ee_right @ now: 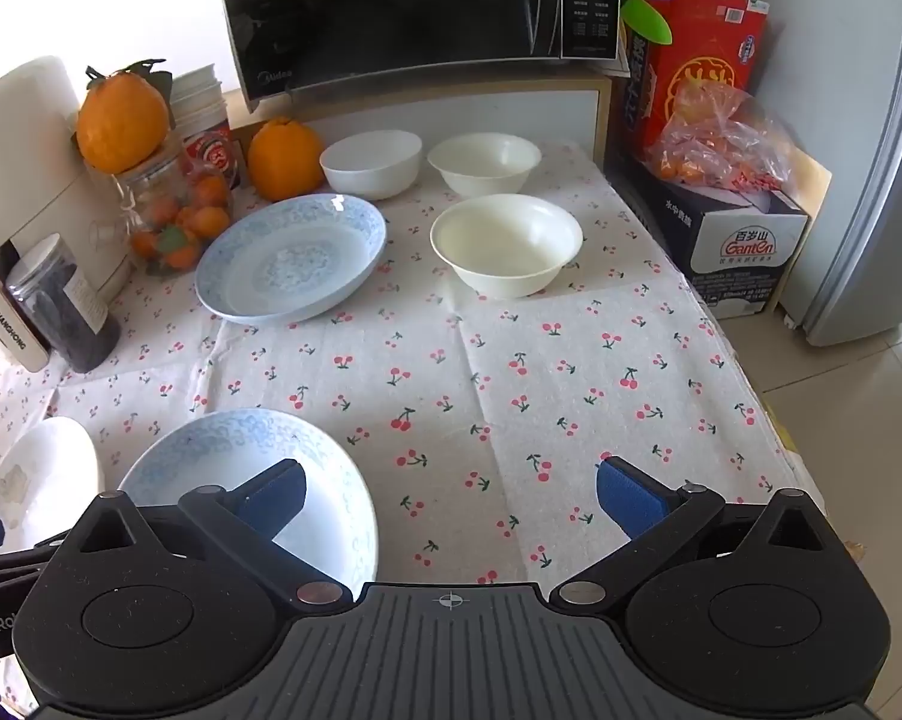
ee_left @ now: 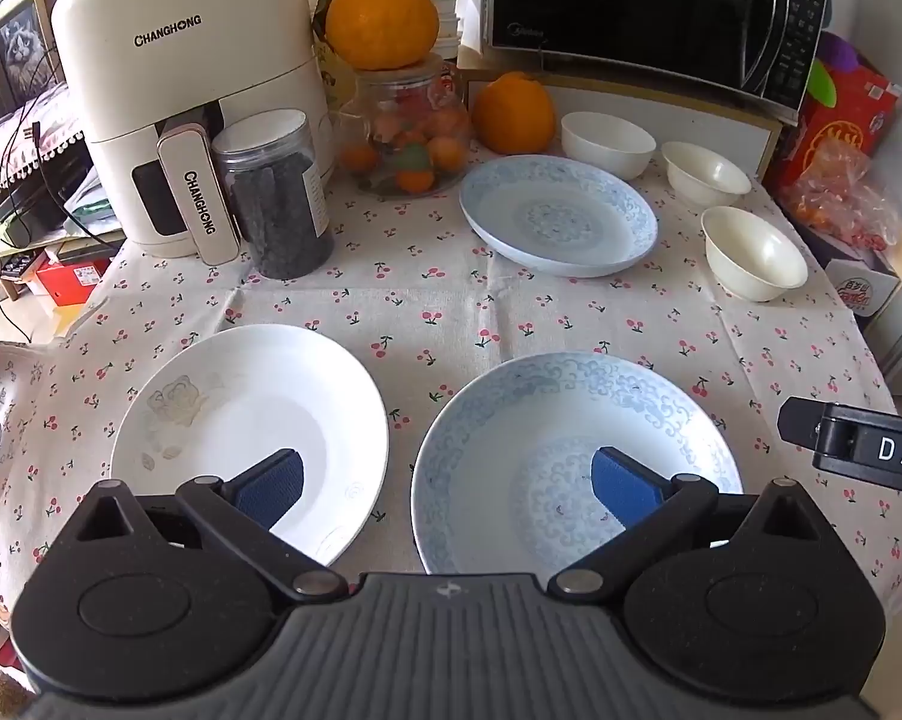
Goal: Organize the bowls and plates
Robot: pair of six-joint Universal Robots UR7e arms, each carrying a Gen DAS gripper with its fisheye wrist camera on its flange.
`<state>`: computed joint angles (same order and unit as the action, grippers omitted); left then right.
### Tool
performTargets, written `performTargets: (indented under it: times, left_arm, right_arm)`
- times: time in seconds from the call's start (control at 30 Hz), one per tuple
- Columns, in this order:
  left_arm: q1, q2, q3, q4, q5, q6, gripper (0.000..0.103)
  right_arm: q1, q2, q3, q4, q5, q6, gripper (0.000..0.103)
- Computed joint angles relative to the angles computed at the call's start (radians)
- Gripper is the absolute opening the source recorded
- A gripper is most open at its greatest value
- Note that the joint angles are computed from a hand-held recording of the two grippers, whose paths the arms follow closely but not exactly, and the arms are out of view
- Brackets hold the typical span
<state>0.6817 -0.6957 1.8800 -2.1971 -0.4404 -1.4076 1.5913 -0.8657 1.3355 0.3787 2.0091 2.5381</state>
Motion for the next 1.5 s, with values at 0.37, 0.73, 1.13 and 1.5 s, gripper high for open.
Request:
performTargets:
  times: [0.37,0.73,1.13,1.5]
  left_arm:
    - [0.0,0.0,0.0,-0.017,0.001,0.008,0.103]
    - [-0.002,-0.001,0.015,-0.055,0.003,0.028,0.103]
    - [-0.003,-0.001,0.015,-0.055,0.005,0.029,0.103]
    - [-0.003,-0.002,0.013,-0.051,0.001,0.028,0.103]
  right_arm:
    - [-0.001,0.002,-0.004,0.0,-0.003,-0.002,0.103]
    - [-0.001,-0.003,0.013,-0.015,-0.003,-0.004,0.103]
    - [-0.002,0.0,0.008,-0.014,-0.005,-0.006,0.103]
    - [-0.001,0.002,0.009,-0.017,0.001,-0.009,0.103]
